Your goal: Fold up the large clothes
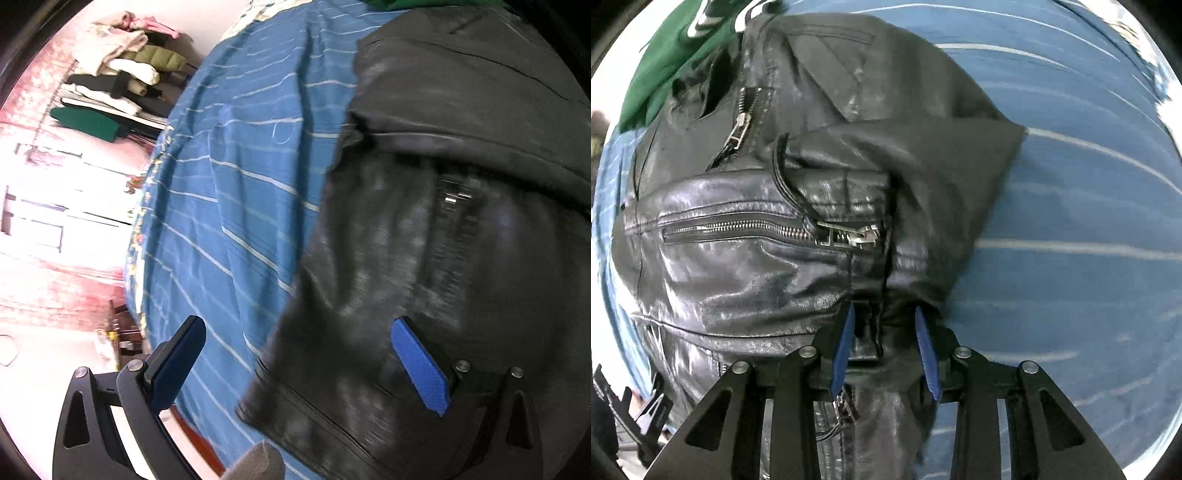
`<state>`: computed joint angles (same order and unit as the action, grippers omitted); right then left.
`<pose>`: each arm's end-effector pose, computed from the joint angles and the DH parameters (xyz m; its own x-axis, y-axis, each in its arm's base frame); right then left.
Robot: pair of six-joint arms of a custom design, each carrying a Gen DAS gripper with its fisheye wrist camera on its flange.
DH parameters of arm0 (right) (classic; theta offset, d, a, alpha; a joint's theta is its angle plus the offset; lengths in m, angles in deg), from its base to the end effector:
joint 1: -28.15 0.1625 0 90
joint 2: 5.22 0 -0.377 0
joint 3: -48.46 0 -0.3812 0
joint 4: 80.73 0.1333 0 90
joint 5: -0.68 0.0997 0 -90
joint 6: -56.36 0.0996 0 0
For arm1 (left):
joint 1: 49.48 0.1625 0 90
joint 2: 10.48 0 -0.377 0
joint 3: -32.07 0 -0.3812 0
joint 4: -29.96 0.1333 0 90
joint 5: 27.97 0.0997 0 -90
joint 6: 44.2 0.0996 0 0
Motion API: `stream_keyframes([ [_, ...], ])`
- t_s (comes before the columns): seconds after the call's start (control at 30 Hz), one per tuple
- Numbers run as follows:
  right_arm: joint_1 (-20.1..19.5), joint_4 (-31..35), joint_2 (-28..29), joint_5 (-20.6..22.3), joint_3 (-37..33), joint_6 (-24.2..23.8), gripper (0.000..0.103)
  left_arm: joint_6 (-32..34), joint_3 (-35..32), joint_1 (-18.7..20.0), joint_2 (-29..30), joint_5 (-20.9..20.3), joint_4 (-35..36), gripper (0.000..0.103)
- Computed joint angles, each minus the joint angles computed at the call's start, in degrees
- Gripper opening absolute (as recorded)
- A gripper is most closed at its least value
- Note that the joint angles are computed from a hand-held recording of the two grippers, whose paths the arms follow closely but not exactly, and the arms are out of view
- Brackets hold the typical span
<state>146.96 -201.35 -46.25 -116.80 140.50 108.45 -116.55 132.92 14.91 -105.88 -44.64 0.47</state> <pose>0.3594 -0.4722 -0.0039 -0.7864 0.2988 0.5406 0.2747 0.9531 -0.1272 0.0513 -0.4222 0.3989 -0.1316 -0.0733 -0.9886 0.1672 0.9813 -0.0950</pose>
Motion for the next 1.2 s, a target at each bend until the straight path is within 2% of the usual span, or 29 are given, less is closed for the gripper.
stream_keyframes([
  [0.03, 0.0, -0.1, -1.0, 1.0, 0.3, -1.9, 0.036, -4.0, -0.2, -1.5, 0.6, -0.8, 3.9, 0.103],
  [0.1, 0.4, 0.1, -5.6, 1.5, 3.0, -5.2, 0.042, -11.9, 1.2, -6.8, 0.9, -4.3, 10.2, 0.103],
  [0.17, 1.3, 4.7, -10.2, -0.7, 4.8, -5.9, 0.060, -16.1, 3.7, -12.2, 0.9, -8.3, 13.5, 0.103],
  [0.27, 1.0, 9.5, -19.0, -2.4, 11.0, -7.0, 0.060, -16.1, 10.4, -22.0, -0.1, -16.0, 13.0, 0.103],
  [0.37, -0.4, 14.2, -26.8, -2.8, 16.7, -7.4, 0.060, -9.8, 18.8, -33.3, -2.3, -25.2, 5.7, 0.103],
  [0.5, -4.2, 22.2, -36.9, -1.1, 23.0, -5.2, 0.060, 2.5, 27.2, -45.2, -3.2, -40.3, -10.9, 0.103],
  [0.57, -7.1, 23.2, -42.8, 1.3, 26.5, -3.7, 0.060, 6.0, 30.5, -49.5, -1.2, -45.0, -16.7, 0.103],
  [0.6, -8.5, 23.9, -45.3, 2.1, 27.9, -2.8, 0.060, 6.5, 31.7, -50.6, 0.4, -45.5, -18.5, 0.103],
  [0.67, -9.9, 25.2, -48.2, 1.7, 29.2, -2.2, 0.060, 5.2, 32.8, -51.0, 3.9, -44.3, -19.3, 0.103],
  [0.73, -10.8, 26.7, -49.7, 0.6, 29.4, -2.4, 0.060, 2.2, 33.0, -49.0, 8.0, -41.5, -19.6, 0.103],
  [0.83, -11.5, 25.9, -49.4, -0.5, 28.8, -4.3, 0.060, -3.0, 32.2, -43.8, 11.7, -36.3, -18.0, 0.103],
  [0.9, -11.8, 23.7, -46.9, -1.2, 27.4, -7.2, 0.060, -5.5, 30.4, -39.7, 10.4, -33.3, -17.4, 0.103],
  [0.93, -12.5, 22.9, -46.1, -1.6, 26.6, -8.8, 0.060, -6.3, 29.5, -38.8, 9.6, -32.6, -17.1, 0.085],
  [0.97, -13.0, 21.1, -45.3, -1.2, 26.1, -11.0, 0.060, -6.6, 28.5, -37.4, 7.9, -31.5, -17.2, 0.063],
  [1.0, -13.9, 17.6, -44.2, 0.4, 25.7, -13.7, 0.060, -5.0, 27.8, -35.8, 5.2, -31.5, -19.5, 0.031],
  [1.03, -14.5, 14.8, -43.5, 1.7, 25.7, -15.6, 0.061, -3.7, 26.8, -34.1, 2.4, -32.1, -22.1, 0.017],
  [1.07, -15.6, 10.0, -42.2, 4.5, 25.5, -18.9, 0.061, -3.7, 26.3, -34.1, 1.9, -32.0, -22.3, 0.007],
  [1.1, -17.0, 4.7, -40.8, 8.5, 25.5, -22.3, 0.062, -4.8, 25.2, -34.6, 1.1, -30.3, -20.1, 0.005],
  [1.13, -18.0, 1.1, -39.9, 11.5, 25.6, -24.4, 0.069, -6.4, 24.3, -35.0, 1.1, -29.7, -18.0, 0.004],
  [1.17, -19.4, -3.6, -38.3, 16.3, 25.6, -27.3, 0.077, -6.9, 23.0, -34.8, -0.3, -29.4, -16.9, 0.004],
  [1.2, -20.9, -8.4, -36.4, 21.3, 25.4, -29.1, 0.079, -7.4, 22.4, -35.0, -1.3, -29.3, -16.1, 0.004],
])
